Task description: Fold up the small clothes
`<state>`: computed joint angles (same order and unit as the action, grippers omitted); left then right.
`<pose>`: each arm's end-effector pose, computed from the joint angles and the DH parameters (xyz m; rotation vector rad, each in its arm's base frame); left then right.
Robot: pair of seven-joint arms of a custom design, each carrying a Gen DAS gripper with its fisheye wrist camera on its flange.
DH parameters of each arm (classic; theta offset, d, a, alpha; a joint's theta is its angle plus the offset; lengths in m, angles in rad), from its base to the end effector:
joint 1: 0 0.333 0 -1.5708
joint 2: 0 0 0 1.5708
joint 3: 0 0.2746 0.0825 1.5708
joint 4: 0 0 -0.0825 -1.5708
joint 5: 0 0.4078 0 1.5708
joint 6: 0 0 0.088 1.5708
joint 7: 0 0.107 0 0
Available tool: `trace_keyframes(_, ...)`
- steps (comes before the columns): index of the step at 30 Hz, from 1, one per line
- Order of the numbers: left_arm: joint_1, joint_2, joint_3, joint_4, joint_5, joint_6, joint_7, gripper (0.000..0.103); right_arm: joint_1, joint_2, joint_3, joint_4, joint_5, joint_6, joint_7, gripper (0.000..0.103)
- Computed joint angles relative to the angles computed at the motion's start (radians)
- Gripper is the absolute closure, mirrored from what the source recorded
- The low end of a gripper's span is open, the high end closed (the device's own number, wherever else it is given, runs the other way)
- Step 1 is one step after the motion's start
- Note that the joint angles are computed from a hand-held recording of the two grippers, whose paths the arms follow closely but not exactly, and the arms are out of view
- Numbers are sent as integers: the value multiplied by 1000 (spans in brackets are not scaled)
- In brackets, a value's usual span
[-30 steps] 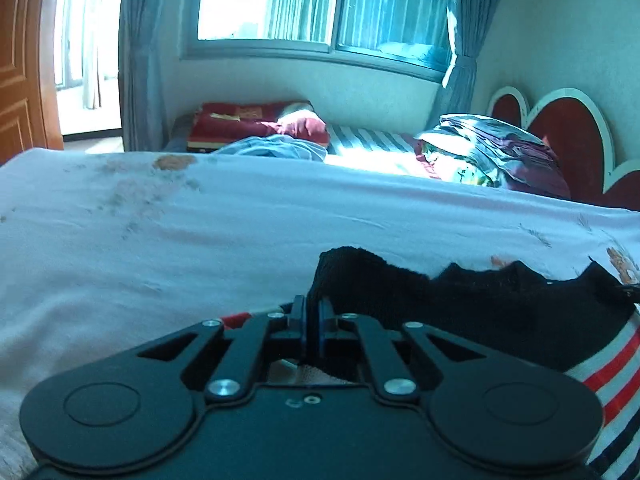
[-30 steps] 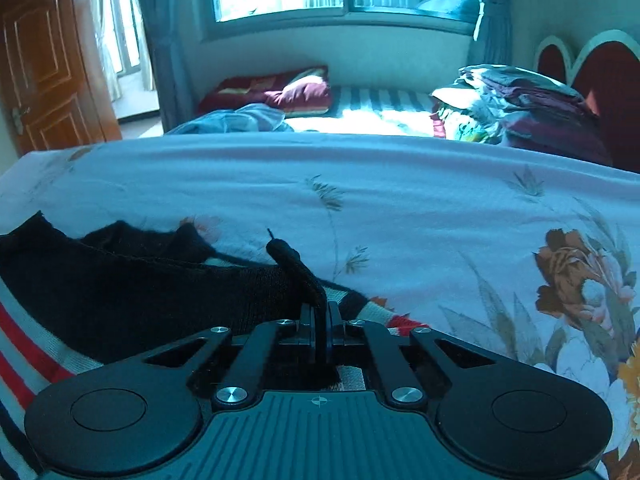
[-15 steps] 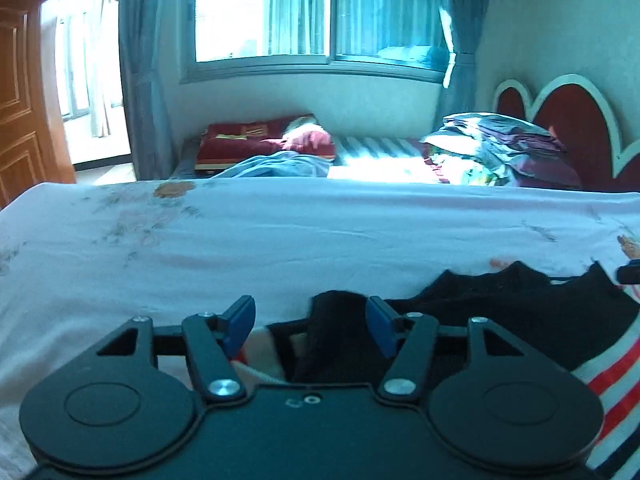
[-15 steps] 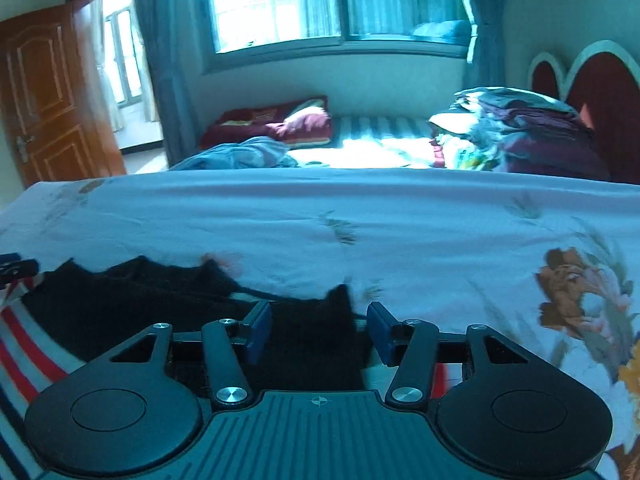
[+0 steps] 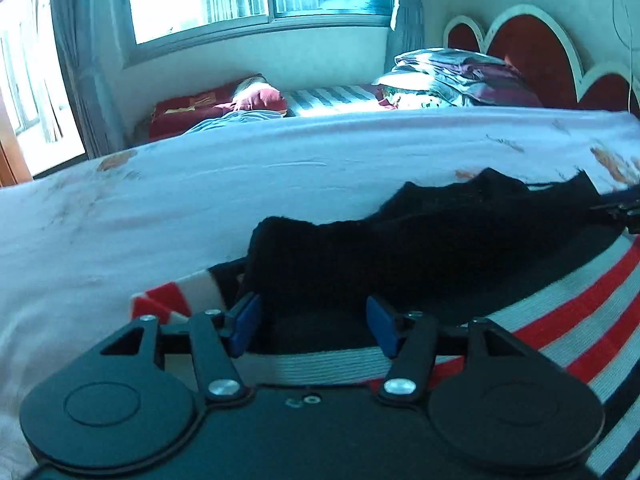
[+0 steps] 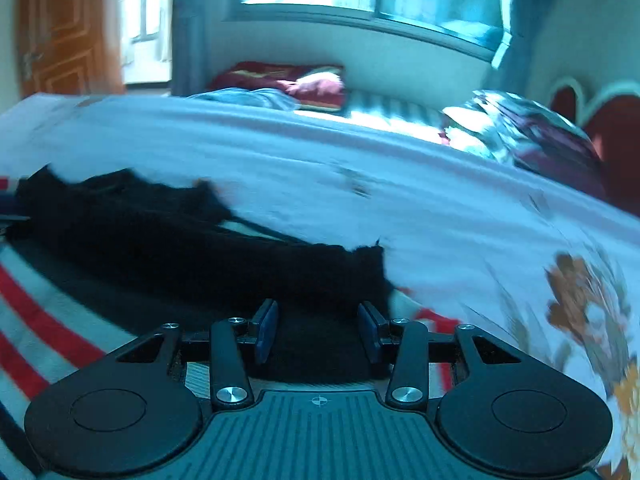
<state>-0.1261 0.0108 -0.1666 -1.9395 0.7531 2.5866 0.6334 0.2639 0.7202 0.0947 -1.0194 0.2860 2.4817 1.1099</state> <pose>0.5971 -0.1928 0.4940 -1.7950 1.5872 -0.6270 0.7549 0.2521 0.4797 -2.1190 1.1004 -0.4359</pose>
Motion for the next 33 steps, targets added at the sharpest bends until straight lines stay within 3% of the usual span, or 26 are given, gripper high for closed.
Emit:
trace_keyframes(3, -11, 28, -6, 44, 29, -39, 26, 44, -15, 29, 9, 64, 20, -52, -5, 60)
trace_keyframes(6, -38, 13, -14, 52, 123, -69, -60, 42, 14, -25, -14, -4, -7, 8, 41, 60)
trace_keyframes(9, -60, 9, -33, 54, 131, -22, -93, 35, -46, -151, 88, -162, 129, -8, -78, 60)
trace_keyframes(12, -91, 55, -50, 91, 94, -1, -73, 34, -44, -238, 125, -290, 217, -5, -215, 60)
trace_keyframes(17, -126, 81, -36, 93, 58, -8, -55, 31, 3, -275, 95, -363, 240, 1, -261, 60)
trace_keyframes(19, -119, 28, -26, 34, 58, -18, -86, 31, -1, -286, 76, -375, 238, -5, -269, 60)
trace_keyframes(21, -103, -39, -25, -39, 75, -38, -120, 23, -3, -321, 45, -429, 215, 28, -252, 60)
trace_keyframes(25, -51, -194, -40, -201, 53, -42, -152, 23, -16, -404, -7, -549, 161, 93, -184, 60)
trace_keyframes(28, -35, -192, -82, -170, 59, -109, -161, 27, -23, -429, -5, -563, 156, 89, -162, 60)
trace_keyframes(29, -35, -186, -95, -153, 75, -126, -176, 35, -19, -449, 0, -586, 159, 118, -160, 59)
trace_keyframes(31, -44, -178, -109, -139, 98, -105, -202, 35, -33, -488, 34, -622, 248, 130, -218, 59)
trace_keyframes(33, -62, -154, -120, -116, 96, -87, -201, 34, -33, -515, 55, -636, 318, 71, -263, 59)
